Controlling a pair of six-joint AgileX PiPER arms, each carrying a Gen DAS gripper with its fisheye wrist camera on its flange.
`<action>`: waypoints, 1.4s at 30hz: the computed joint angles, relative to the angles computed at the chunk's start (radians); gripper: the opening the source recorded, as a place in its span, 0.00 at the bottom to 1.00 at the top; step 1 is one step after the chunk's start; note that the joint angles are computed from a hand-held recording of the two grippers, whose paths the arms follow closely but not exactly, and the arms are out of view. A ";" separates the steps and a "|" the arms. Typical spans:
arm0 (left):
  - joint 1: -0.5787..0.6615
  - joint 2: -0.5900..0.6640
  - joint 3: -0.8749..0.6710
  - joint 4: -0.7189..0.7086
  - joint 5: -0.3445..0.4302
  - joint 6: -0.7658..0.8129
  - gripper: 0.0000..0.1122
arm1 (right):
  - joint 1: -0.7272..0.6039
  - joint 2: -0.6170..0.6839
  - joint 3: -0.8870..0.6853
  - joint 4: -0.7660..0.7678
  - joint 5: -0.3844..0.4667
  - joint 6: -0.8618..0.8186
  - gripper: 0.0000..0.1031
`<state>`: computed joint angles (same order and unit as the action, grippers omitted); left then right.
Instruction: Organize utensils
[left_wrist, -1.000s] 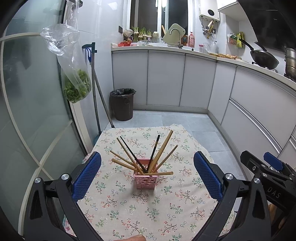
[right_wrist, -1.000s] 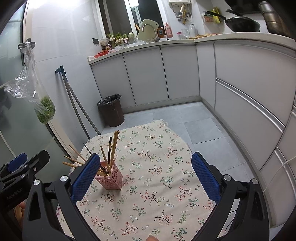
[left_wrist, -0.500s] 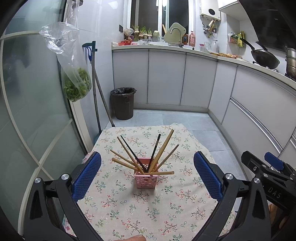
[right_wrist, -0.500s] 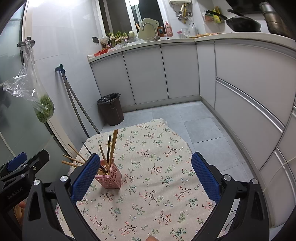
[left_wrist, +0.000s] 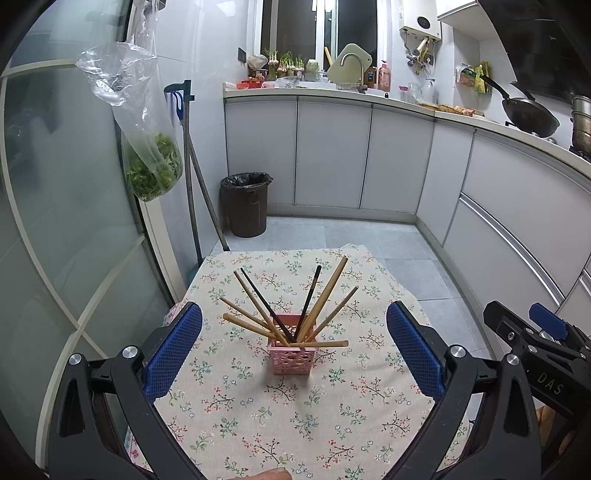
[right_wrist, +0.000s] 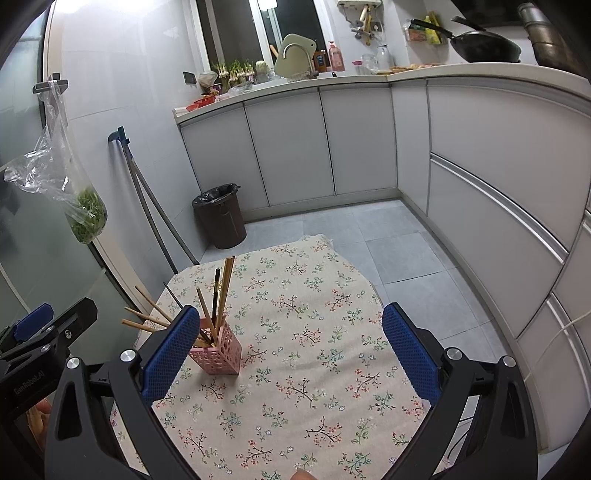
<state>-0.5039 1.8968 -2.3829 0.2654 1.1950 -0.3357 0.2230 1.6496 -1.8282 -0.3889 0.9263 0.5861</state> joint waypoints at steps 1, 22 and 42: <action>-0.001 0.004 -0.009 0.000 0.004 0.000 0.86 | 0.000 0.000 0.000 0.000 0.000 0.000 0.93; -0.001 -0.010 0.027 0.001 -0.015 -0.008 0.86 | -0.007 -0.006 0.013 0.015 -0.002 -0.010 0.93; -0.003 -0.002 0.034 -0.001 -0.015 -0.009 0.86 | -0.017 0.013 0.003 0.028 0.003 -0.016 0.93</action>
<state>-0.5071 1.8949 -2.3485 0.2643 1.1796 -0.3446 0.2063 1.6629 -1.8255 -0.3607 0.9293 0.5702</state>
